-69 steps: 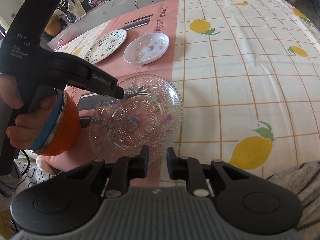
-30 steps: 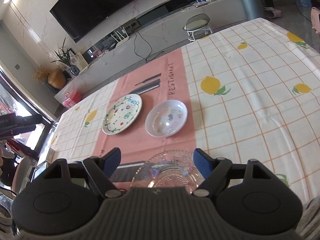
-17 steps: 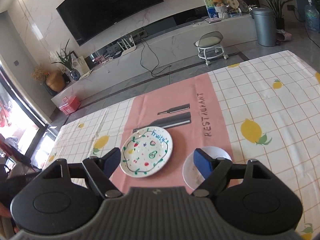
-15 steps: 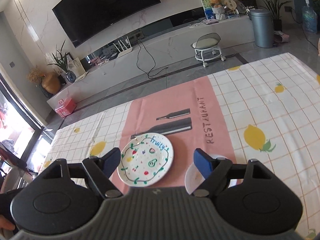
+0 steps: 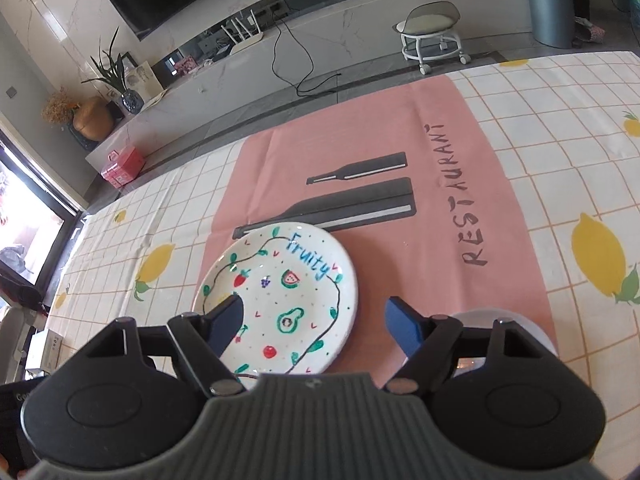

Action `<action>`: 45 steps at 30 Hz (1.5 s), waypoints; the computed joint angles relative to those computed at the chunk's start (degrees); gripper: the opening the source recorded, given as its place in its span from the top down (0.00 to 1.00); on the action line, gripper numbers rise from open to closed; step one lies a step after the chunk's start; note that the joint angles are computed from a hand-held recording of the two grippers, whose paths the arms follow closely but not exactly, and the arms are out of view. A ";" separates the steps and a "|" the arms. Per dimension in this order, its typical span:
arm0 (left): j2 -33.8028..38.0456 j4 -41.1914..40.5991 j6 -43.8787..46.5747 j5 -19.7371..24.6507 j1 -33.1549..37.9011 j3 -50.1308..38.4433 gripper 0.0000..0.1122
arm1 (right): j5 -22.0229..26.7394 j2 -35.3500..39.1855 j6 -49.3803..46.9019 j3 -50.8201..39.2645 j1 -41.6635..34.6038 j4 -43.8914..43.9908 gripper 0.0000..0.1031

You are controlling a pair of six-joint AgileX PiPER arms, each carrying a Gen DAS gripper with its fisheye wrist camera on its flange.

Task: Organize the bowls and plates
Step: 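Move the left tool to the rim of the white Fruity plate, then close the left tool on the Fruity plate's rim, then lift the Fruity plate with the left tool and carry it over the glass plate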

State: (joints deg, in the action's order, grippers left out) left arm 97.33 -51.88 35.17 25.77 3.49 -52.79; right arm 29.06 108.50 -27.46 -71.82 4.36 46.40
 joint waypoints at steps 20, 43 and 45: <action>9.41 -33.70 26.74 6.98 1.82 -0.28 0.45 | -2.36 4.96 -20.48 1.40 -0.23 18.81 0.40; 15.77 -43.40 31.66 18.50 8.87 0.93 0.76 | 15.77 12.60 -25.44 -1.50 -11.82 32.03 0.81; 15.27 -43.32 32.24 17.31 8.30 1.03 0.86 | 16.04 12.80 -26.74 -1.07 -12.17 33.12 0.84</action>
State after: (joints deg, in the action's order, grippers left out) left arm 112.61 -95.20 67.41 43.08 11.78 -51.76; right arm 45.10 121.30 -54.20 -72.90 -7.81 79.53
